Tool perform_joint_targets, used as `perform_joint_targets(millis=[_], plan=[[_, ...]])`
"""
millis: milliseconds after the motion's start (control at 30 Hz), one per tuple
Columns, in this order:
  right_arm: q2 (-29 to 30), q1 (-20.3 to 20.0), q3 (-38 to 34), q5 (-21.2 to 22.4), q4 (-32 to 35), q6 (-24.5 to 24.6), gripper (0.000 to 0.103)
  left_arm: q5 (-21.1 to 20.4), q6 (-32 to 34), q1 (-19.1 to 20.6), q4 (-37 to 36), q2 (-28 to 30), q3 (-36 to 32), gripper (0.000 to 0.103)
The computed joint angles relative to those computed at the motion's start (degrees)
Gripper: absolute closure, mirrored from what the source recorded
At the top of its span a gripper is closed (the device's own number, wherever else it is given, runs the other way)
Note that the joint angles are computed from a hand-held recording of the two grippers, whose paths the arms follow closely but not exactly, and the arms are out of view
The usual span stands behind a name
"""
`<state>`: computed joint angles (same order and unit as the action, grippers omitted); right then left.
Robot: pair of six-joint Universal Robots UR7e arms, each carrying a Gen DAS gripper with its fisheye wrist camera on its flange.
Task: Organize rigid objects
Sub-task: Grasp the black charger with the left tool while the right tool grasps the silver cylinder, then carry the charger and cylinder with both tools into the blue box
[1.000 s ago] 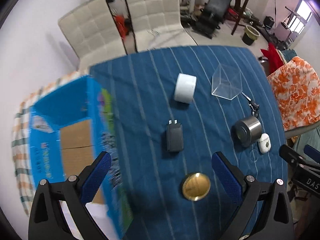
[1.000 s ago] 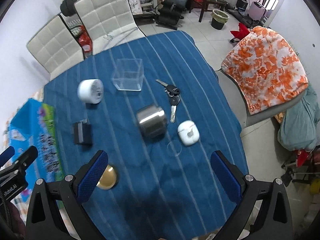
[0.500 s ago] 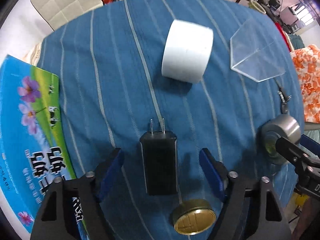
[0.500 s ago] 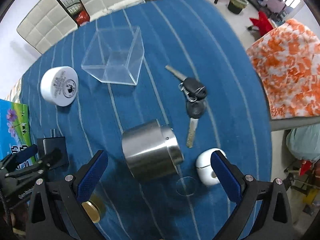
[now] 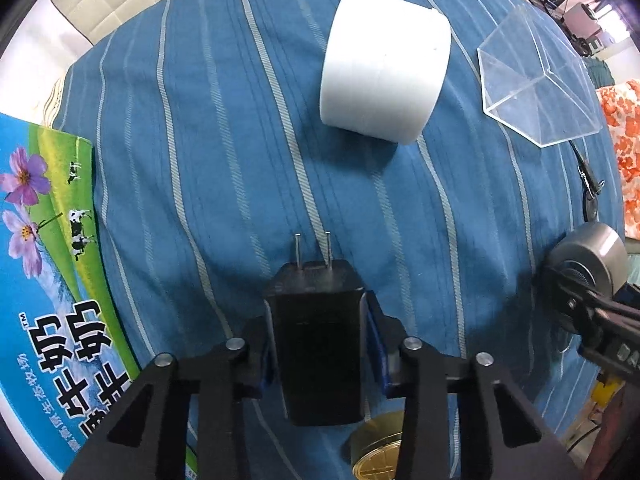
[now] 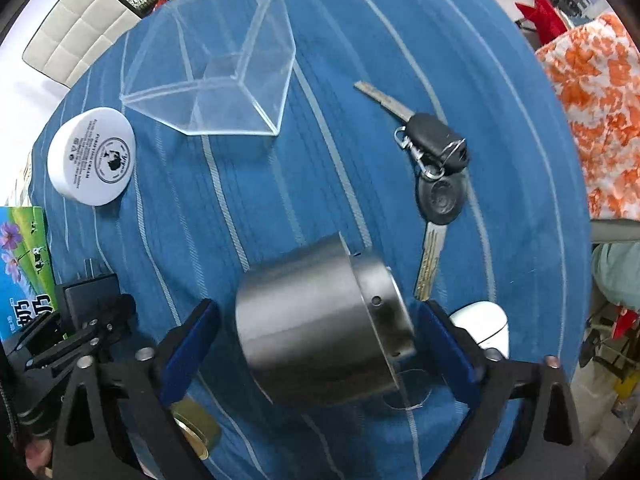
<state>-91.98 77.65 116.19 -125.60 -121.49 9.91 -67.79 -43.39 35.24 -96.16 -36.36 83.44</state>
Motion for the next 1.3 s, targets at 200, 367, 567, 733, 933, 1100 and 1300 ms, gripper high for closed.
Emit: perform_joint_targets(millis=[200, 367, 567, 733, 933, 1100, 1300], plan=[[2.7, -0.8, -0.3, -2.6, -2.3, -1.4, 0.029, 0.2, -0.6, 0.1, -0.8, -1.9, 1.6, 0.074], [3.1, -0.8, 1.5, -3.4, -6.5, -3.0, 0.034, 0.6, -2.1, -1.2, -1.2, -3.8, 4.5, 0.074], [1.4, -1.6, 2.6, -3.2, -7.9, -2.8, 0.034, 0.5, -4.8, -3.6, -0.8, -4.6, 6.1, 0.075], [-2.1, 0.2, 4.6, -4.0, -5.1, -0.3, 0.034, 1.0, -6.3, -4.6, -0.5, -5.6, 7.2, 0.075], [-3.3, 3.3, 6.7, -4.8, -5.2, 2.5, 0.034, 1.3, -7.2, -5.9, -0.1, -8.0, 9.4, 0.075], [-4.7, 3.9, 8.0, -4.3, -6.0, 2.3, 0.035, 1.9, -7.3, -7.4, 0.5, -10.3, 10.1, 0.075], [-7.4, 6.9, 7.9, -3.5, -2.9, 5.0, 0.035, 2.1, -7.0, -8.7, 1.4, -13.6, 10.1, 0.075]])
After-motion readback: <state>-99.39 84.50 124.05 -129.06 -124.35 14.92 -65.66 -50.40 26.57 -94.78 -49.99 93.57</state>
